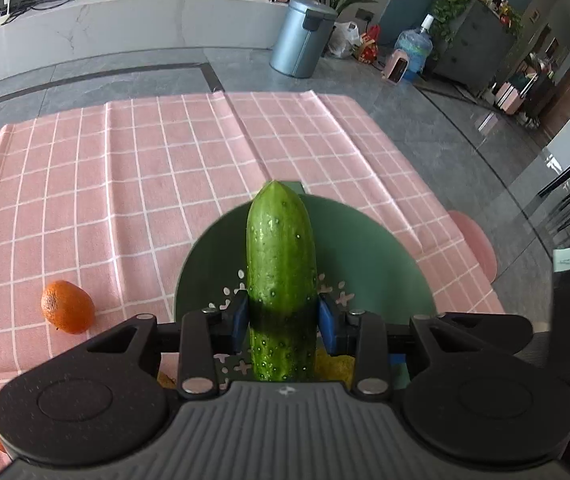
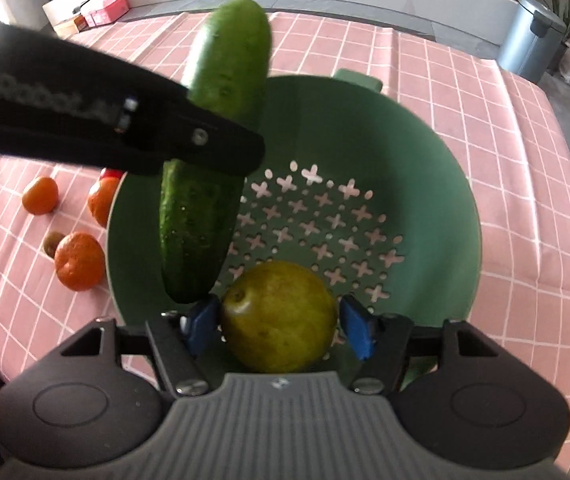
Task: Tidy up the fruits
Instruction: 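Lower the cucumber into the colander with the left tool while the right tool releases the pear there, then grasp a large orange with the left tool while the right tool grasps another orange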
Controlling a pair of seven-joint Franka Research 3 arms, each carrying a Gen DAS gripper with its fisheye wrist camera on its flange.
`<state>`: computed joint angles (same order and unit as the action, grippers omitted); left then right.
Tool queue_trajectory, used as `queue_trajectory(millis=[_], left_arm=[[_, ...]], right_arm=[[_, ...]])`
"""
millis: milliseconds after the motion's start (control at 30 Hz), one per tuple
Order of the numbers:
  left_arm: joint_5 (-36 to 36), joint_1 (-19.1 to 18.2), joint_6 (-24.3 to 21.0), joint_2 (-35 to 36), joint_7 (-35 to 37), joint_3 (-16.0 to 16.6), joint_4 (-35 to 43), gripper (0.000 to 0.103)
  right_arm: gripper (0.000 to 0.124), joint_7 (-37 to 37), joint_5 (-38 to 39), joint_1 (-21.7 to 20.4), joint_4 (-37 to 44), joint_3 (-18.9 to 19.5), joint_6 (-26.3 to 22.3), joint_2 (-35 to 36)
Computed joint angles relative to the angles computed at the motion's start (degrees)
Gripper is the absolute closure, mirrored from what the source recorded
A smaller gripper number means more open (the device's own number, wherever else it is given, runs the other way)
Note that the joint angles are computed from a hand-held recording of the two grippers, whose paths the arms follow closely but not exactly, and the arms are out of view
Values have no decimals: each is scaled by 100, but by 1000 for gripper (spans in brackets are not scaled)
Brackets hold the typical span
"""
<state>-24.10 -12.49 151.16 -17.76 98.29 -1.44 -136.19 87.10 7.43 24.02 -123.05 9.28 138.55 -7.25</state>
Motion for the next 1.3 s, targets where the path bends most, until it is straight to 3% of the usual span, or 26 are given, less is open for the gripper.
queue_trajectory(millis=[433, 667, 833, 1000, 1133, 1300], left_arm=[[154, 173, -108, 244, -299, -72, 20, 60], [599, 288, -144, 68, -498, -145, -87, 58], [517, 202, -99, -441, -351, -4, -327, 57], [969, 226, -45, -1175, -451, 56, -694, 56], [1282, 171, -38, -1823, -365, 240, -1045, 56], [1575, 251, -201, -2567, -270, 520, -1466, 56]], right_arm=[[57, -43, 147, -52, -171, -12, -5, -278], [56, 132, 66, -67, -236, 41, 95, -371], [50, 442, -10, -83, -433, 111, 314, -628], [39, 933, -267, -109, -657, 298, 628, -939], [39, 1560, -565, -175, -833, 502, 879, -1200], [39, 2525, -840, -305, -1271, 866, 1614, -1663]])
